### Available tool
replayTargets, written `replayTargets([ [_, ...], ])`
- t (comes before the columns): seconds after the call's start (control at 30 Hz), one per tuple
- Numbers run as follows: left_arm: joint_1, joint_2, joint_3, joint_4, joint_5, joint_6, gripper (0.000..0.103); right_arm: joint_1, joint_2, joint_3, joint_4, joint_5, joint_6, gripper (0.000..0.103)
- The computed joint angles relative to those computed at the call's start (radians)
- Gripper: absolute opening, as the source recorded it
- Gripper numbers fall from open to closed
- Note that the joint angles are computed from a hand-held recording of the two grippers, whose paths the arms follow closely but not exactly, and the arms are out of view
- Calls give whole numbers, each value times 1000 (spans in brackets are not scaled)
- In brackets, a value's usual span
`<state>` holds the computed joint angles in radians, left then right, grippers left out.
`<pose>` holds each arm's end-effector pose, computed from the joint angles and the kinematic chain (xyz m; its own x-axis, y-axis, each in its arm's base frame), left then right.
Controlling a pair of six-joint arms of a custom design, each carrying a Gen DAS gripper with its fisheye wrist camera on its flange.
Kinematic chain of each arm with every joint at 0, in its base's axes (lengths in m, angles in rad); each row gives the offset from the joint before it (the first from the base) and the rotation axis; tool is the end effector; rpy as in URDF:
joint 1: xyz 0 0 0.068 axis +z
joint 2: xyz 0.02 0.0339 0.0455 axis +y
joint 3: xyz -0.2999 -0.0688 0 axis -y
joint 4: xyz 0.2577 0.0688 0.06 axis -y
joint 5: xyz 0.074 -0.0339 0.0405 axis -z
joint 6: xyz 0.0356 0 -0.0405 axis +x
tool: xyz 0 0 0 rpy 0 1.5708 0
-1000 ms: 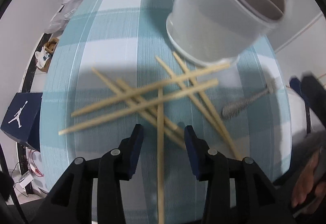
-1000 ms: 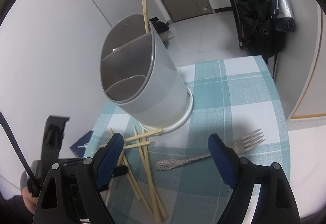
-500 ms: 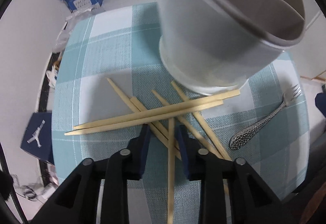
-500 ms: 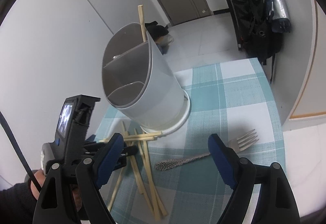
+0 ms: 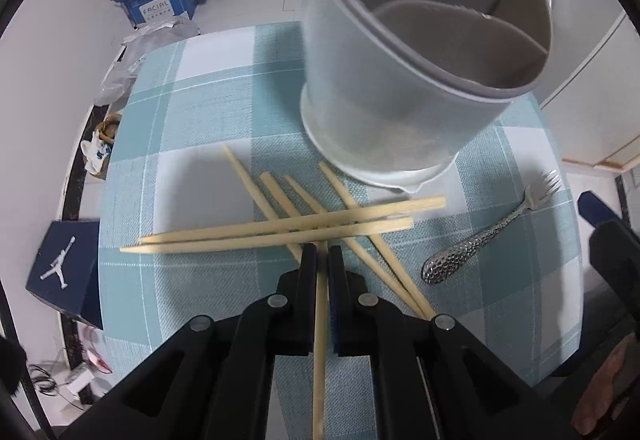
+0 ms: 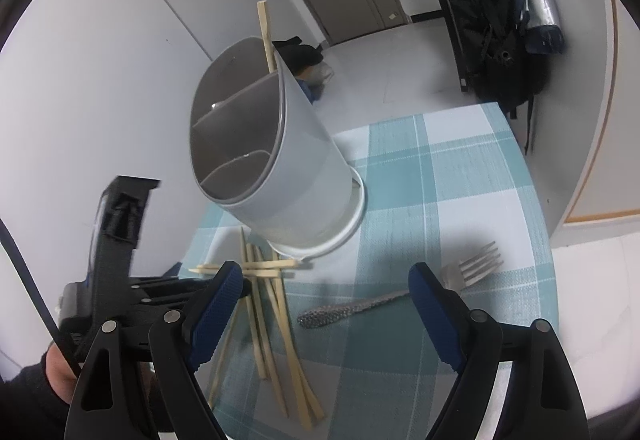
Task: Organize utensils
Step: 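Lift the chopstick with the left tool toward the holder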
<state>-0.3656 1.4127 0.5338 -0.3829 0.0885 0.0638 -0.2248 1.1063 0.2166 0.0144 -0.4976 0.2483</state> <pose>0.2012 -0.0804 0.1452 -0.8636 0.3986 -0.3088 0.4372 0.8971 -0.0646 0.1617 -0.0195 0.1384 -0.7506 0.3932 -0.5311 0.0848 0.8544 0.5127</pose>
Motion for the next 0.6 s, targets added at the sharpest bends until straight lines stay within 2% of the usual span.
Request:
replayTargets([
  [0.07, 48, -23, -16, -6, 45, 13, 2, 14, -6, -3, -6, 11, 1, 85],
  [0.2, 107, 62, 17, 40, 81, 51, 2, 40, 6, -7, 1, 19, 7, 85],
  [0.33, 106, 48, 17, 16, 125, 17, 2, 74, 82, -13, 62, -3, 36, 85],
  [0.37, 113, 48, 19, 11, 135, 26, 2, 79, 102, -15, 76, -10, 44, 78],
  [0.43, 125, 49, 28, -3, 153, 51, 2, 95, 140, -10, 86, -18, 61, 72],
  [0.6, 159, 48, 31, -41, 194, 109, 2, 157, 183, -3, 108, 40, 95, 71],
])
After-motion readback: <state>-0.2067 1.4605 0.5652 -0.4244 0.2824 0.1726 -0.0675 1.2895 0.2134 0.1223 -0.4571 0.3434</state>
